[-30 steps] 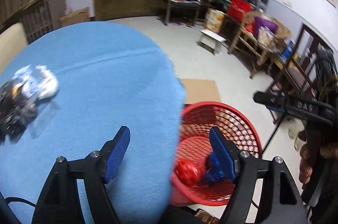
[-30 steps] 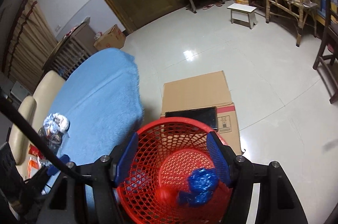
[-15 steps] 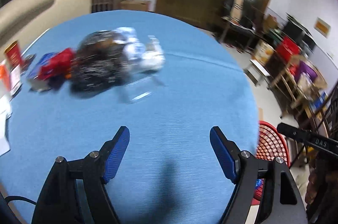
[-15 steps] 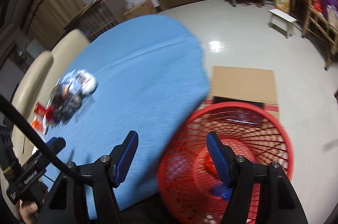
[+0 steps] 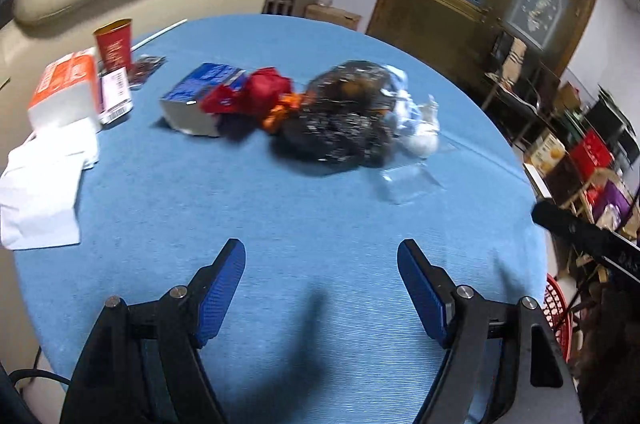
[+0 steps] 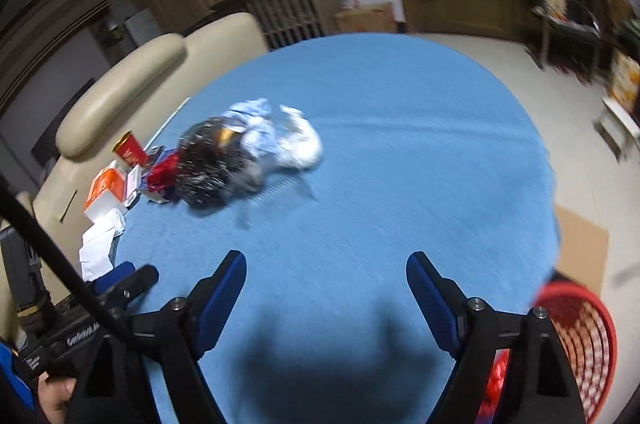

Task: Collect trash
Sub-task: 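Move both empty tools back over the table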

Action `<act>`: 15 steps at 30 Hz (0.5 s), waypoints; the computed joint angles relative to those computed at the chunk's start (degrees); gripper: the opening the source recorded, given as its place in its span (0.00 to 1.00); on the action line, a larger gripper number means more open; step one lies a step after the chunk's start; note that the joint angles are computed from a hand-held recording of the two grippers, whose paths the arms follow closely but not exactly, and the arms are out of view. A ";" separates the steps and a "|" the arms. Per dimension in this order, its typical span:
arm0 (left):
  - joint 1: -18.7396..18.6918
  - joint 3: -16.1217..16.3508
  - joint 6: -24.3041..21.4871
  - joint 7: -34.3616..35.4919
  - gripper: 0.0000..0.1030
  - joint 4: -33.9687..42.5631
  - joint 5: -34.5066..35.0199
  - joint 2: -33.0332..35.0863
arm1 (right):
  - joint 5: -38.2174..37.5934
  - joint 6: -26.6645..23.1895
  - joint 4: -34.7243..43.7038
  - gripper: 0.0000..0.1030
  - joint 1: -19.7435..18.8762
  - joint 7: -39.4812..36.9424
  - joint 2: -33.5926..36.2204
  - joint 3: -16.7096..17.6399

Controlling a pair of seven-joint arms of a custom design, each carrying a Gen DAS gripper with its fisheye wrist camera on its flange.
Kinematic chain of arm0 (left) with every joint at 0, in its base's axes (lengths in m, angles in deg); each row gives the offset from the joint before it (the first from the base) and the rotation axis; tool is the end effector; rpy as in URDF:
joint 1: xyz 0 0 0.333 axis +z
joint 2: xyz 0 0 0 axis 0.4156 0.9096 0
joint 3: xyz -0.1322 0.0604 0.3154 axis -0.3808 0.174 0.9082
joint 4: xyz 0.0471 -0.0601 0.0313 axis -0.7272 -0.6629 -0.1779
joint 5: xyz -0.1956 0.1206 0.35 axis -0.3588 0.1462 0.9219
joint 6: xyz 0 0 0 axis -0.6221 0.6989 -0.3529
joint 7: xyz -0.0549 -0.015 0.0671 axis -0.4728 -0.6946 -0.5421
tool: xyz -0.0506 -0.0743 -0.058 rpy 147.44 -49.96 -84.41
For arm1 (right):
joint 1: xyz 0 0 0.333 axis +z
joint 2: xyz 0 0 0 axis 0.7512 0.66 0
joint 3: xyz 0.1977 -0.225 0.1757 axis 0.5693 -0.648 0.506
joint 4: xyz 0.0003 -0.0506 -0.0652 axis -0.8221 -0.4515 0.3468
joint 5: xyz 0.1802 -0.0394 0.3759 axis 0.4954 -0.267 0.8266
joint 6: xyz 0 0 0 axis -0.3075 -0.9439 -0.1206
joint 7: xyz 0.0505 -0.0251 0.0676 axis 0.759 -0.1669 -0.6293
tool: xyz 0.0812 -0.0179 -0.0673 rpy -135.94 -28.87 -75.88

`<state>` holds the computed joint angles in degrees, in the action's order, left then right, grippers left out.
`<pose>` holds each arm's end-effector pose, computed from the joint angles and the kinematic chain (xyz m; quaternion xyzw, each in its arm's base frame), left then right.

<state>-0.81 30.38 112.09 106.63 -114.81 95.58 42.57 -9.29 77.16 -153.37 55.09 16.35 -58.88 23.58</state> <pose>0.6237 -0.2463 0.3861 -0.6787 0.6417 -0.3222 0.1543 0.5980 0.0329 0.4681 -0.6717 0.6469 -0.1334 0.3354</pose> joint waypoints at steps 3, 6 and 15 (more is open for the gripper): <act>0.65 0.16 0.45 -0.06 0.77 -0.38 -0.51 0.21 | -1.68 1.82 3.11 0.92 0.59 -1.83 3.31 1.29; 0.65 0.87 0.63 -0.38 0.77 -0.71 -0.86 0.22 | -2.89 3.44 5.99 0.94 0.05 -3.74 6.38 3.34; 2.14 0.31 0.70 0.93 0.77 -0.37 -2.87 0.92 | -13.31 5.99 11.55 0.98 -2.18 -0.86 13.28 7.71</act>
